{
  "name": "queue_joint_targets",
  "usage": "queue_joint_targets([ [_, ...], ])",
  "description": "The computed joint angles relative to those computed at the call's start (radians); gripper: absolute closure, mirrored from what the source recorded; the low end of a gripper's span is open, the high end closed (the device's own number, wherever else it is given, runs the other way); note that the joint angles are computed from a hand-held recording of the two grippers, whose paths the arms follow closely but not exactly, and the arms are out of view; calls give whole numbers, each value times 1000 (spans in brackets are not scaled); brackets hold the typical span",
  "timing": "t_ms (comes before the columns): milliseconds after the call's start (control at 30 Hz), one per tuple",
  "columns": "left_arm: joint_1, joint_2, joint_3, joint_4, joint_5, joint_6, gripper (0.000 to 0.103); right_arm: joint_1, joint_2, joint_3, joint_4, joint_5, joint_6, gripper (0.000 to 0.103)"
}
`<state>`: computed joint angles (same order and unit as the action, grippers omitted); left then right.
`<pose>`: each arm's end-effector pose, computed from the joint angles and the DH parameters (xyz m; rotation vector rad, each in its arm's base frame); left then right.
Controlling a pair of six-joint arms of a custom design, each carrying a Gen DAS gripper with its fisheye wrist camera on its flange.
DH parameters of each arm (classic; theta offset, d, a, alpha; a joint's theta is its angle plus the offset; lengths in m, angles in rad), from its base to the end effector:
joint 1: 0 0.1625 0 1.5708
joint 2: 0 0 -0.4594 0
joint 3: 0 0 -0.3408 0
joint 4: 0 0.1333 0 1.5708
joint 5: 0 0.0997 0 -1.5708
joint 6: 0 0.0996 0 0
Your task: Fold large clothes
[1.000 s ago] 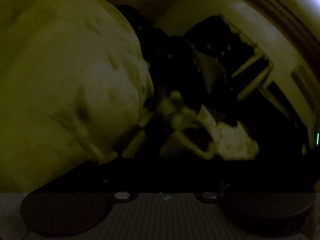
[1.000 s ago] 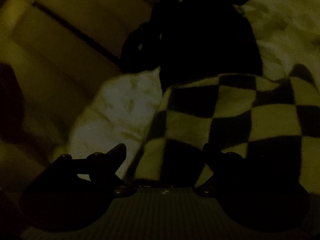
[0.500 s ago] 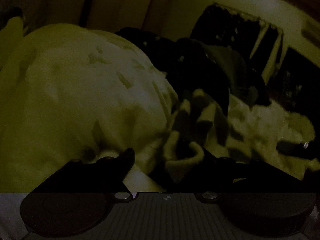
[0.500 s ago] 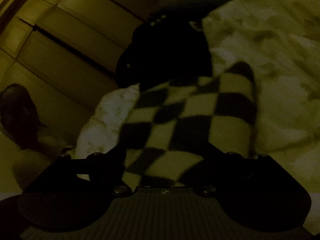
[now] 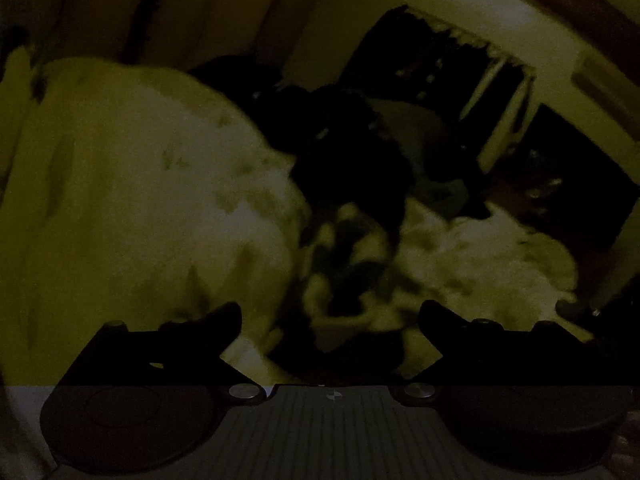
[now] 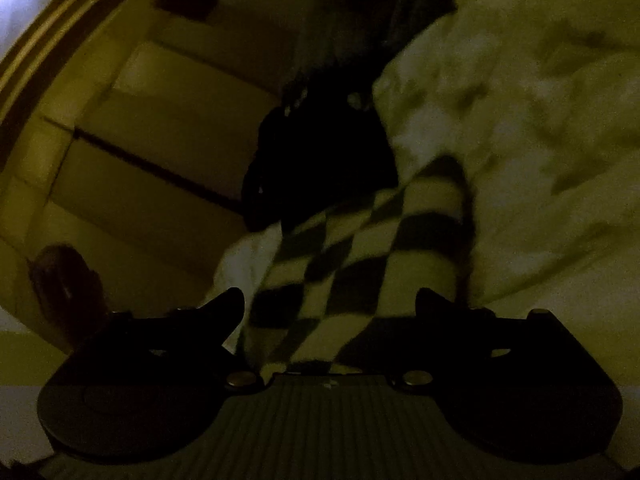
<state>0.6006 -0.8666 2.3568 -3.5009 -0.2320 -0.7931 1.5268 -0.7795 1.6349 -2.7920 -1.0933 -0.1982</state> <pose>-0.2204 -0.4300 0.1947 -0.1826 2.1048 -1.5663 0.1492 -0.6823 0.1812 -0.3239 2.6401 -0.5660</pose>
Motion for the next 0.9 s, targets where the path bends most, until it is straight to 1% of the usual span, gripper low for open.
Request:
queue_joint_targets([
  [67, 5, -17, -10, -68, -53, 97, 0, -20, -19, -4, 16, 36, 1, 9],
  [133, 37, -42, -20, -86, -137, 150, 0, -42, -25, -11, 31, 70, 15, 7],
  [167, 65, -61, -26, -50, -183, 139, 0, -51, -22, -18, 47, 82, 22, 7],
  [200, 89, -76, -35, 15, -209, 103, 0, -58, -17, -24, 66, 86, 39, 7],
  [267, 137, -93, -63, 126, -246, 49, 0, -68, -1, -41, 127, 88, 58, 7],
  [300, 158, -89, -73, 139, -260, 45, 0, -68, 9, -51, 164, 87, 55, 8],
  [333, 170, -81, -78, 110, -277, 76, 0, -66, 22, -64, 203, 80, 47, 9],
  [367, 186, -65, -87, 41, -315, 145, 0, -61, 30, -73, 230, 69, 38, 9],
  [400, 204, -58, -100, 13, -353, 184, 0, -54, 41, -84, 252, 53, 28, 10],
  [433, 221, -58, -119, 27, -388, 196, 0, -47, 54, -95, 260, 35, 25, 10],
  [467, 238, -56, -144, 64, -408, 190, 0, -40, 65, -104, 264, 19, 29, 11],
  [533, 254, -43, -177, 101, -411, 187, 0, -28, 96, -134, 275, -5, 44, 12],
  [567, 265, -32, -194, 93, -426, 208, 0, -22, 111, -146, 272, -17, 60, 15],
  [633, 284, -16, -214, 72, -448, 227, 0, -13, 142, -180, 282, -30, 83, 16],
  [700, 298, 0, -227, 43, -460, 222, 0, -5, 181, -221, 300, -35, 118, 19],
  [767, 305, 11, -225, 10, -464, 235, 0, 3, 208, -240, 286, -40, 142, 21],
  [833, 302, 20, -218, -3, -442, 242, 0, 9, 224, -250, 280, -52, 137, 25],
  [900, 290, 36, -215, -7, -403, 248, 0, 9, 224, -237, 260, -60, 115, 33],
])
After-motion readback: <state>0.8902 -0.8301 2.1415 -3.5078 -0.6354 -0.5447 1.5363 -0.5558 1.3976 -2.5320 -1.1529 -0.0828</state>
